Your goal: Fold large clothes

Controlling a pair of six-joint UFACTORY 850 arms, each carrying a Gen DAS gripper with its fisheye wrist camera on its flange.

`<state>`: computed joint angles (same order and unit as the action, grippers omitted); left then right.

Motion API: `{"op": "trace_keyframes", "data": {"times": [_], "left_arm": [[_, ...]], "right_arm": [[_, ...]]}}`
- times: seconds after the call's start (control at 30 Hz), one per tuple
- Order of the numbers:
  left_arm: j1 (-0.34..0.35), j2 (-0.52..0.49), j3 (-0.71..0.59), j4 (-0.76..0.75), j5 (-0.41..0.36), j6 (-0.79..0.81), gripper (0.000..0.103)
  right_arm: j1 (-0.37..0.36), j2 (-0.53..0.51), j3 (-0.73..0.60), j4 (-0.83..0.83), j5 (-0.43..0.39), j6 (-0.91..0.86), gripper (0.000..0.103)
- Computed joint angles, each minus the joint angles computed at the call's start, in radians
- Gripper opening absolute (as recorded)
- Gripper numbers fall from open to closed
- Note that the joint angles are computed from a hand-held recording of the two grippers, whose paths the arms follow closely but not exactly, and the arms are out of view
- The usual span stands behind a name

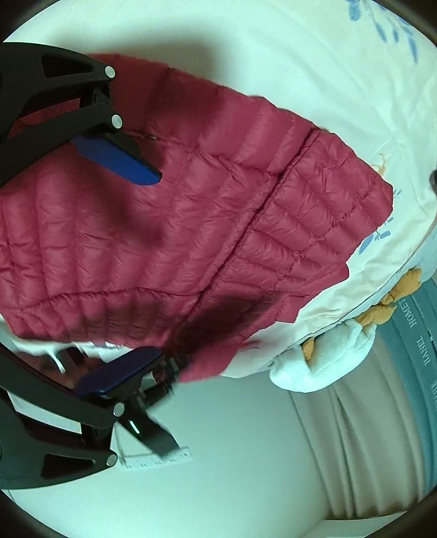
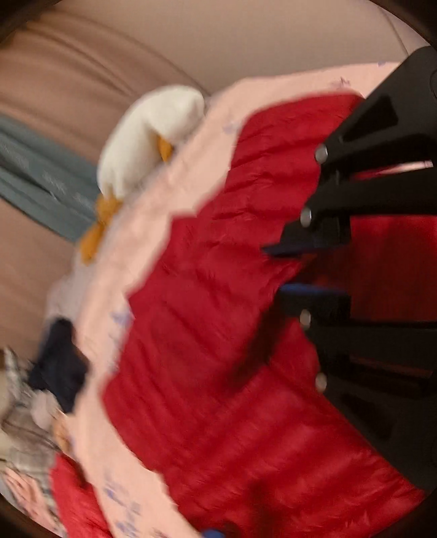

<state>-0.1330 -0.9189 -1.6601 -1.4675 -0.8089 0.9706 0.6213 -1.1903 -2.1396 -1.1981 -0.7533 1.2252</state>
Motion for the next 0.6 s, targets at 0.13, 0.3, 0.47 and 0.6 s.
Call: {"op": "trace_keyframes", "data": {"times": [0.13, 0.3, 0.47, 0.6], "left_arm": [[-0.006, -0.06, -0.093, 0.019, -0.056, -0.073, 0.096], [-0.021, -0.147, -0.232, -0.015, -0.16, -0.128, 0.096], [-0.061, -0.272, -0.447, 0.039, -0.203, -0.246, 0.094], [-0.099, -0.392, -0.643, 0.134, -0.202, -0.385, 0.079]], "right_arm": [[0.006, 0.06, 0.115, -0.086, 0.046, 0.12, 0.058], [0.022, 0.251, 0.399, -0.323, 0.093, 0.491, 0.063], [0.015, 0.396, 0.619, -0.487, 0.11, 0.835, 0.064], [0.014, 0.446, 0.695, -0.551, 0.123, 0.946, 0.064]]}}
